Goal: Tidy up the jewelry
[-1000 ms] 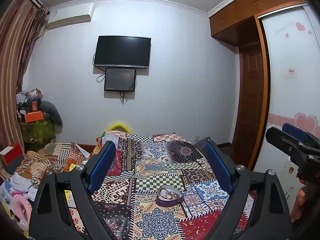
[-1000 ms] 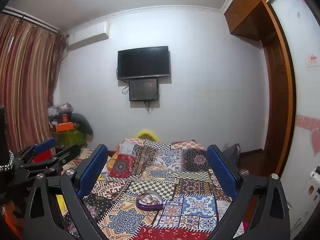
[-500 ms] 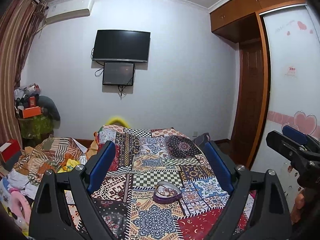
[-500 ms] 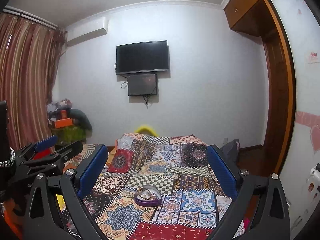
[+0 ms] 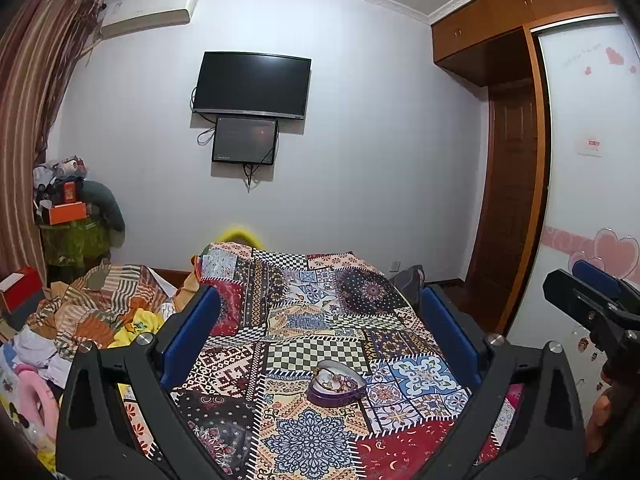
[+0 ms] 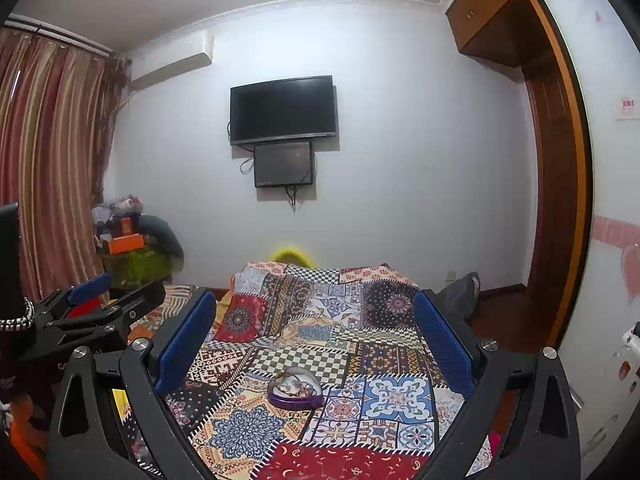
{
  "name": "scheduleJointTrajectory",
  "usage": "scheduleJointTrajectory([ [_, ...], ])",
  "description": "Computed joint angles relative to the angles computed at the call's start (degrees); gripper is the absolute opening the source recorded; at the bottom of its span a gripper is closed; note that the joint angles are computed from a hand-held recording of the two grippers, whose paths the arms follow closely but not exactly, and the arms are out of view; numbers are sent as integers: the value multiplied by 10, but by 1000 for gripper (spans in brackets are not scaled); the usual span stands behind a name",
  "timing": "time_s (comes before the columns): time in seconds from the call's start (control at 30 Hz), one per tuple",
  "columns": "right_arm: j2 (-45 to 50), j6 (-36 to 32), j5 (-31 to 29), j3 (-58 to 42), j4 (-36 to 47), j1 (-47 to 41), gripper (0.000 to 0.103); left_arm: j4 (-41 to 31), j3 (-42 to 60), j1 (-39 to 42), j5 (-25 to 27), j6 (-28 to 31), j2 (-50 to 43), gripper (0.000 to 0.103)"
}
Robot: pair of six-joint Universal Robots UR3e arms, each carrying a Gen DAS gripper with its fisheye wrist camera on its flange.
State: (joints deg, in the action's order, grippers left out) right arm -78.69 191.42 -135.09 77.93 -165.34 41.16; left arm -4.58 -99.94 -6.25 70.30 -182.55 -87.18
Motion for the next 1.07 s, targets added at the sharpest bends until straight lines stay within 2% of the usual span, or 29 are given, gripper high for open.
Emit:
scheduleJointTrajectory([
  [0.63, -10, 2, 20, 7, 15, -15, 98, -27, 14, 3, -28, 20, -4, 101],
  [1.07, -7, 7, 37, 11, 20, -26, 98, -21, 18, -3, -24, 25, -18, 101],
])
